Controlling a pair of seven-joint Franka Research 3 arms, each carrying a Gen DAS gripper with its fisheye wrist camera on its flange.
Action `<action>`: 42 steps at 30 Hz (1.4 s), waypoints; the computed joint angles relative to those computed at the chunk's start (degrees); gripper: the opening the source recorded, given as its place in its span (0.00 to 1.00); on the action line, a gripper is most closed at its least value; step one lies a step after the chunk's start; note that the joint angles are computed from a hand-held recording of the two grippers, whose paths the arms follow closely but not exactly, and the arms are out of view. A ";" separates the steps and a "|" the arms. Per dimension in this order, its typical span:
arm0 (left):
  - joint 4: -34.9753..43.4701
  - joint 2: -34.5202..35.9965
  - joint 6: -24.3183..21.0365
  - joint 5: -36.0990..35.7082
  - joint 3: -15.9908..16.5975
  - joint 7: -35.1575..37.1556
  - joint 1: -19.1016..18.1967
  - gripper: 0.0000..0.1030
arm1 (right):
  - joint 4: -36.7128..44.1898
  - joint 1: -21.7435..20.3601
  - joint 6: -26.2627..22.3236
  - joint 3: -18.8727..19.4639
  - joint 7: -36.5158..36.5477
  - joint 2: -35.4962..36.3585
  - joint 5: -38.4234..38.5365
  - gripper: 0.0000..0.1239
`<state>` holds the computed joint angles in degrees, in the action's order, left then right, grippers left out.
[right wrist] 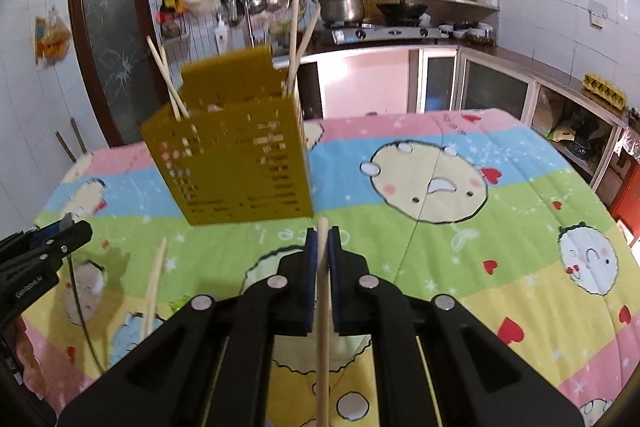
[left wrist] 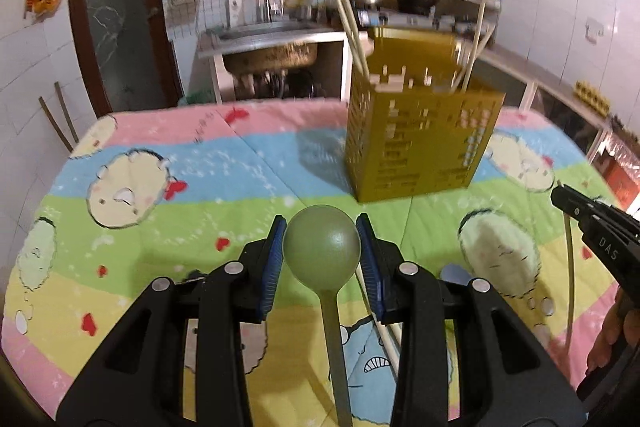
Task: Organize utensils
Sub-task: 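Lift the chopstick and grey spoon and lower both into the yellow caddy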
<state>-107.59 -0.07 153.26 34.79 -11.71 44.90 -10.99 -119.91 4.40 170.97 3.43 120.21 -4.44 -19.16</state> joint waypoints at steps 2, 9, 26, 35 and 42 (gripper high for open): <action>-1.71 -2.10 1.43 1.94 -0.04 -2.30 0.10 0.34 | -1.43 -1.38 1.98 0.73 3.51 -1.70 -4.04 0.05; -6.86 -7.52 5.83 6.11 -1.14 -7.13 2.07 0.33 | -4.93 -13.34 7.72 9.49 17.44 -6.89 -17.07 0.05; -10.68 -11.69 8.45 10.95 -3.36 -10.64 5.68 0.33 | -9.23 -46.83 19.73 36.86 25.84 -14.71 -17.25 0.05; -7.35 -9.99 8.34 10.72 -3.29 -10.18 5.63 0.33 | -7.13 -57.42 23.52 46.97 20.54 -16.09 -8.21 0.05; 3.03 -4.91 7.30 13.36 -2.85 -10.50 4.91 0.33 | 1.50 -68.31 23.60 58.21 14.35 -12.05 -1.12 0.05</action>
<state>-104.56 -4.98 160.56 48.15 -14.56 34.40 -6.08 -118.41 -63.91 194.57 61.64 134.56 -16.49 -20.27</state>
